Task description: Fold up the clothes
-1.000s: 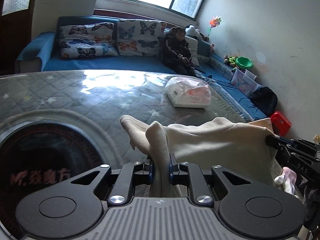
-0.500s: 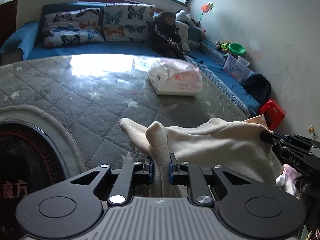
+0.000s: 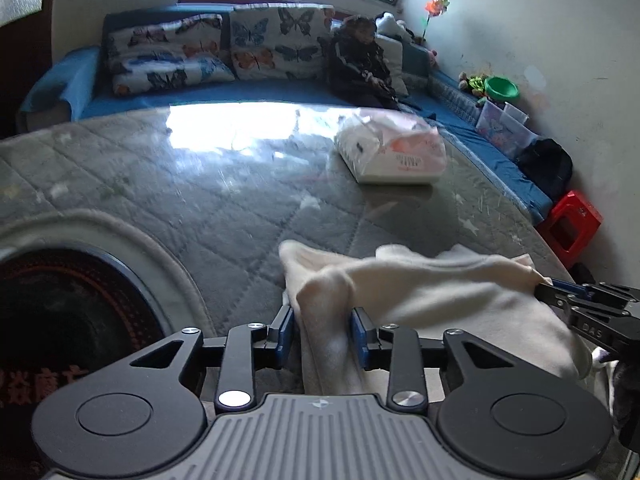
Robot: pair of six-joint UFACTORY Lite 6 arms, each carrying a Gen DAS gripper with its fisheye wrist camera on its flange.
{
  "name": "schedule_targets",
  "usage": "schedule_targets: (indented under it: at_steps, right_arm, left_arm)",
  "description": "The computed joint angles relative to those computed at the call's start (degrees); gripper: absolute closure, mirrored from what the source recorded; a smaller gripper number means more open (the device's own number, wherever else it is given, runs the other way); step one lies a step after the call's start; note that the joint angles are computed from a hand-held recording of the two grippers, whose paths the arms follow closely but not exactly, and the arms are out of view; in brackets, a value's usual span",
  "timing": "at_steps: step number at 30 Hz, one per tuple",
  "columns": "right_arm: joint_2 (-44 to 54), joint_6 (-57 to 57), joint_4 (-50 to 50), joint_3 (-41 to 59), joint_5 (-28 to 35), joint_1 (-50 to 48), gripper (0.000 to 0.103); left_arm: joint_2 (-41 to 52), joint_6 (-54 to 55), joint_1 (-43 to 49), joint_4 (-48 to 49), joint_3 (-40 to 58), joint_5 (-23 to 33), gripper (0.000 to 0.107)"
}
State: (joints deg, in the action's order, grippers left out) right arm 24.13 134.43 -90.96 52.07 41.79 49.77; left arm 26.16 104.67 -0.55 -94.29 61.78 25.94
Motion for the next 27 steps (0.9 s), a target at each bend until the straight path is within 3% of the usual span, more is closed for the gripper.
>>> schedule_targets:
  at_steps: [6, 14, 27]
  right_arm:
    - [-3.24, 0.72, -2.69, -0.59, 0.68, 1.0, 0.086]
    - [1.24, 4.57, -9.81, 5.0, -5.21, -1.18, 0.086]
    - [10.85, 10.52, -15.74, 12.86, -7.98, -4.76, 0.086]
  left_arm:
    - [-4.71, 8.22, -0.66, -9.18, -3.04, 0.57, 0.077]
    - [-1.39, 3.94, -3.85, -4.15, 0.28, 3.98, 0.083]
    - [10.95, -2.51, -6.89, -0.02, 11.36, 1.82, 0.083]
